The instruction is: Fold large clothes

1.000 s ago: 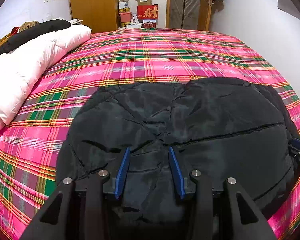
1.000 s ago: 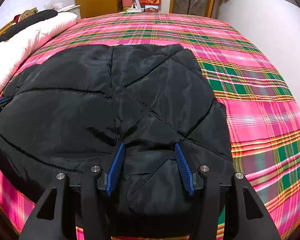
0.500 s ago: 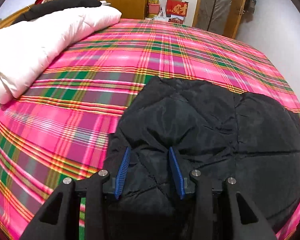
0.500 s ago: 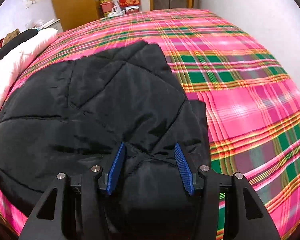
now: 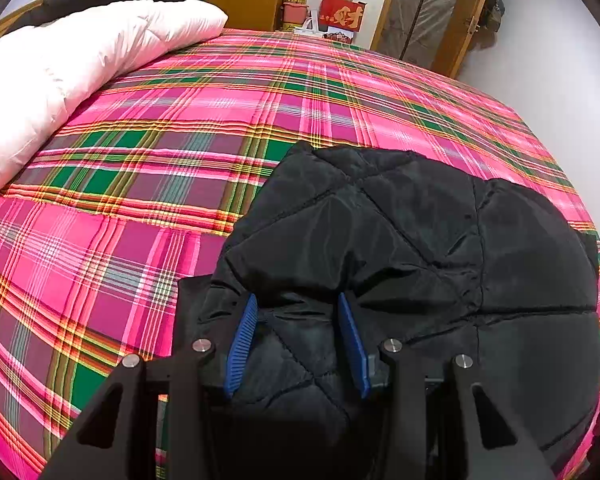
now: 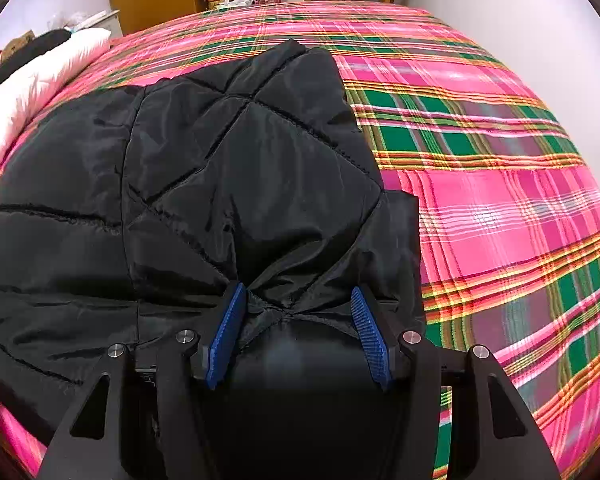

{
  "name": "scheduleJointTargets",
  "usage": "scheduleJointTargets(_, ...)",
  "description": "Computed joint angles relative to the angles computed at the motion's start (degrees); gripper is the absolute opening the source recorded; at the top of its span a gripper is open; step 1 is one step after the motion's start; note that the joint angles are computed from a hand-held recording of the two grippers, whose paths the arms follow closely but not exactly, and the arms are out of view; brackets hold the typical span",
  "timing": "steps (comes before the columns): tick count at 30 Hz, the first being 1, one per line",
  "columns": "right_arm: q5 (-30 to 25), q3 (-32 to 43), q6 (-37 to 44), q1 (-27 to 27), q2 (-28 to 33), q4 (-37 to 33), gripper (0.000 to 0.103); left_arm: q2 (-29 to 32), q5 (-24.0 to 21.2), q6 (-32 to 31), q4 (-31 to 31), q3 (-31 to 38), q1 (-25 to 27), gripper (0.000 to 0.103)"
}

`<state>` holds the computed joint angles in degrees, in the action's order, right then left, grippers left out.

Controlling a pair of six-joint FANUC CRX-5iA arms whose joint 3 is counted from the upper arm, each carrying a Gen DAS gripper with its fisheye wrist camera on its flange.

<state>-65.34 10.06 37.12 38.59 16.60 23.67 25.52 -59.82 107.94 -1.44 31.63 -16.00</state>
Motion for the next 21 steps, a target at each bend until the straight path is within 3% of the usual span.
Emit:
scheduleJointTargets(7,-2.02,0.65,-0.39,1.11,0.24,2.37,0.055,0.30,-1.26,0.46,-2.48,1.56,-0.77,0.044)
scheduleJointTargets(21,2.78,-3.12,2.11,1.01,-1.20,3.48,0.055,1.39,-3.18,1.96,-8.06,4.33,-2.87,0.044)
